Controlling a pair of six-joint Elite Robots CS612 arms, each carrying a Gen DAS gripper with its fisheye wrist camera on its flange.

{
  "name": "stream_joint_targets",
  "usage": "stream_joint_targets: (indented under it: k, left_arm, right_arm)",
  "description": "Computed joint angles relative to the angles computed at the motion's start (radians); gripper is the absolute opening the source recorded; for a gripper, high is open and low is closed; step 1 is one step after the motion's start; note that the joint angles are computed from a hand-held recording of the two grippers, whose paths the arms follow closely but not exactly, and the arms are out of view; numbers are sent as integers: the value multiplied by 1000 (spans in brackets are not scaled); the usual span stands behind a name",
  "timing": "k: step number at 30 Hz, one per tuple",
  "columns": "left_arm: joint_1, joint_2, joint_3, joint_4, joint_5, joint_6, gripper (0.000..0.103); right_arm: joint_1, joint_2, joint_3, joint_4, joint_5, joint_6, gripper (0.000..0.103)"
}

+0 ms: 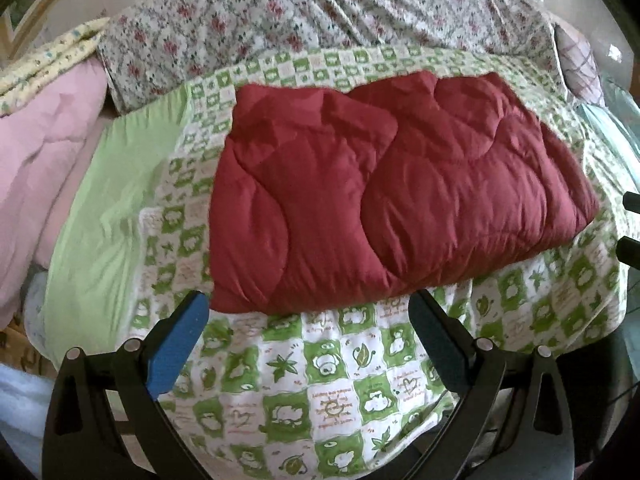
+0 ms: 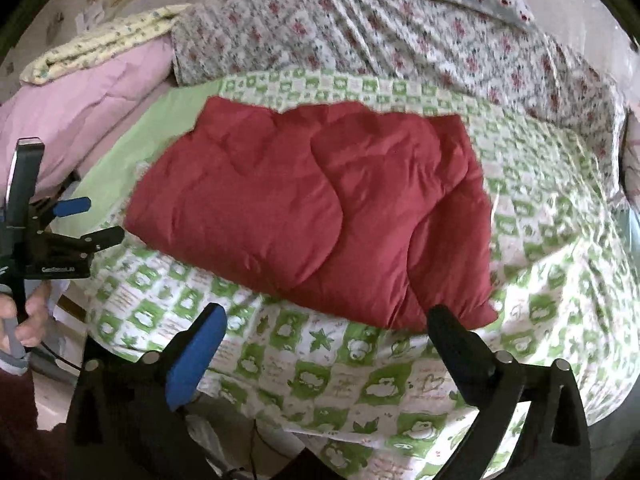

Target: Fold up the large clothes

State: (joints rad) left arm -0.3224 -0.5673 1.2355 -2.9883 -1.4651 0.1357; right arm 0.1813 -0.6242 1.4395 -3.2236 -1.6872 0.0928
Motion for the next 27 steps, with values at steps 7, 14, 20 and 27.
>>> stream_joint_targets:
  k: [7,14,20,27]
  left_arm:
    - [-7,21,-39,63,3,12,101]
    - [-17,34,-65,104,15,14,101]
    - [-21,27,-68,87,20,15,101]
    - [-19,32,-84,90,4,-11,102]
  right_arm:
    - [-10,13,-27,47,18,28,102]
    - [-19,27,-58,98,25,45,102]
    - [-15,30,-81,133,17,34,102]
    - [-8,41,-111,154,7,20,102]
